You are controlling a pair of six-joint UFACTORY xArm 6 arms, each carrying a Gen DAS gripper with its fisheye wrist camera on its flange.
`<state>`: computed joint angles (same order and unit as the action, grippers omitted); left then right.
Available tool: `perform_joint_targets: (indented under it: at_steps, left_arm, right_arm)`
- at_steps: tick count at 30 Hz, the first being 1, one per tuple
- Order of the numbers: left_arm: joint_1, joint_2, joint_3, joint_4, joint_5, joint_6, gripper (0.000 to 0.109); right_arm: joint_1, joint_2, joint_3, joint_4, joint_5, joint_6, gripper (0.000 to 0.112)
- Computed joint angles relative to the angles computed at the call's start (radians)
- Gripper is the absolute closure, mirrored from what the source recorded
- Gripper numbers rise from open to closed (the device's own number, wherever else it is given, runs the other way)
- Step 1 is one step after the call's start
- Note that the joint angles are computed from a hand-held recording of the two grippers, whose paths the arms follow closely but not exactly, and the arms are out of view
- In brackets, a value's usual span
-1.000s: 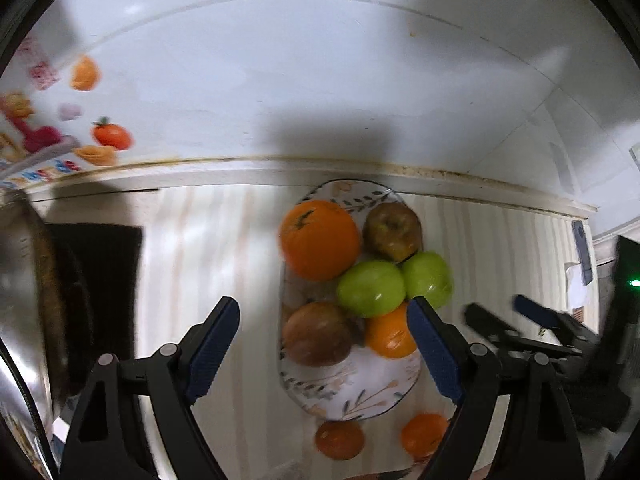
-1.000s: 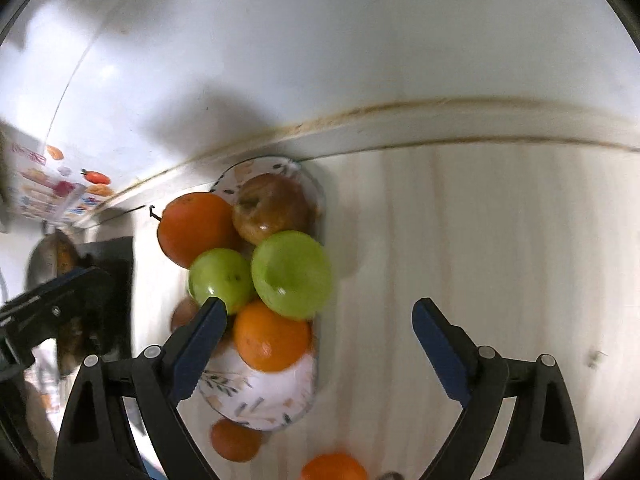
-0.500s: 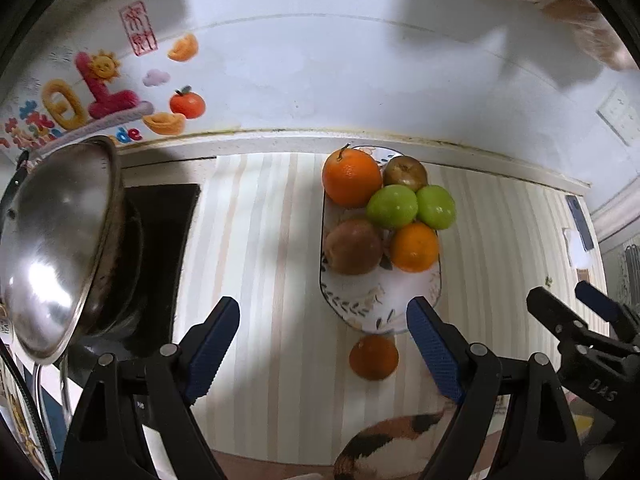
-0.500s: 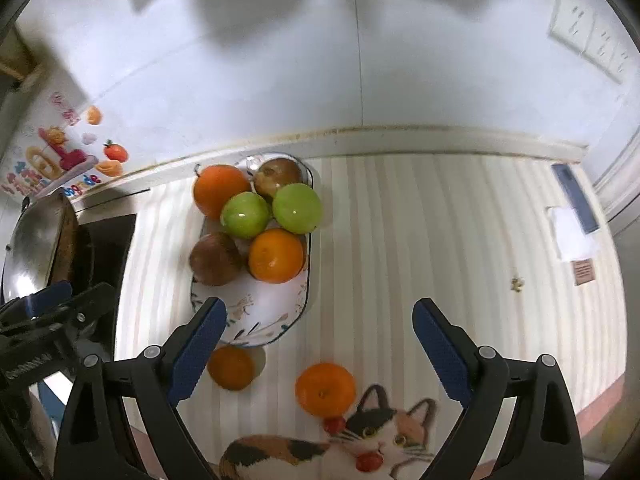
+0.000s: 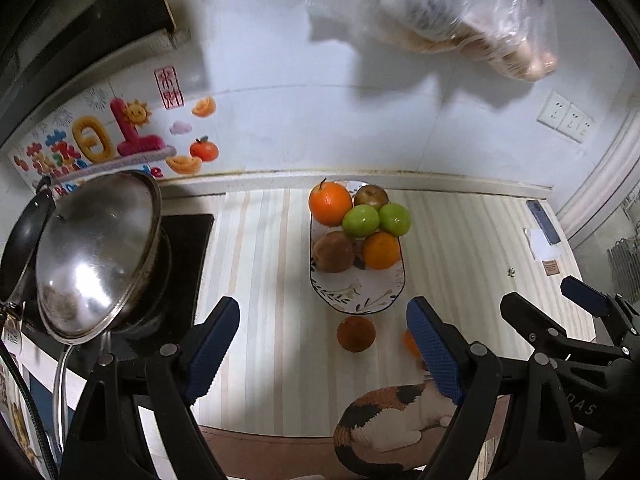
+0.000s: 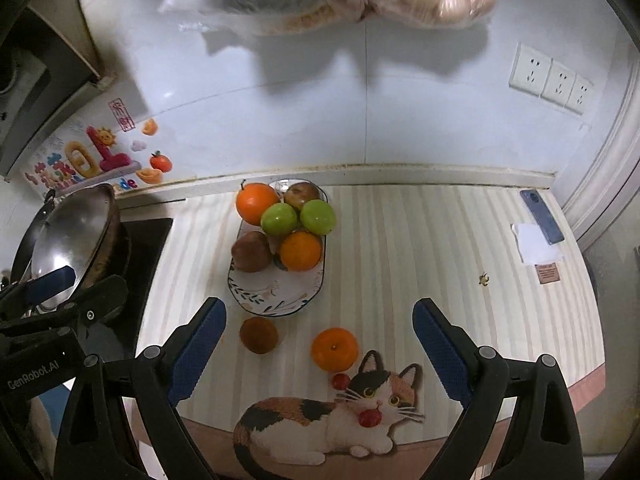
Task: Organize fruits
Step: 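Lift both grippers away from the plate, then grasp the brown fruit with the left gripper while the right gripper grasps the tangerine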
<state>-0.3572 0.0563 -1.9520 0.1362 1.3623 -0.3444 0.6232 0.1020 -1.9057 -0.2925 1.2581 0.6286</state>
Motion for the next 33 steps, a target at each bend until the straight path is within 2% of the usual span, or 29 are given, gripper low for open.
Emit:
perform_joint_targets:
  at_steps: [14,17,18,19,24,26,33]
  left_arm:
    - [-0.01,-0.08,0.06,-0.004,-0.017,-0.026,0.023]
    - [-0.006,-0.077,0.079,0.003,-0.031,-0.037,0.022]
    - [-0.004,-0.07,0.082,0.005,-0.031,-0.036,0.018]
    - [-0.002,-0.061,0.087,0.006,-0.031,-0.038,0.009]
    - [0.01,-0.013,0.132,0.03,-0.041,-0.064,0.009]
    - [0.02,0.018,0.144,0.001,-0.033,-0.06,0.009]
    - [0.07,0.19,0.097,-0.217,0.08,-0.034,0.009]
  right_arm:
    - [0.045,-0.059,-0.001,-0.027,0.006,0.069,0.016]
    - [0.021,-0.059,0.02,0.002,-0.004,0.077,0.013]
    - [0.011,-0.058,0.028,0.019,-0.011,0.077,0.013]
    - [-0.004,-0.057,0.048,0.033,-0.018,0.079,0.013]
    - [-0.068,-0.025,0.127,0.105,-0.035,0.047,0.013]
    - [-0.097,-0.002,0.18,0.163,-0.067,0.019,0.013]
    - [-0.151,0.088,0.293,0.321,-0.149,-0.039,0.013]
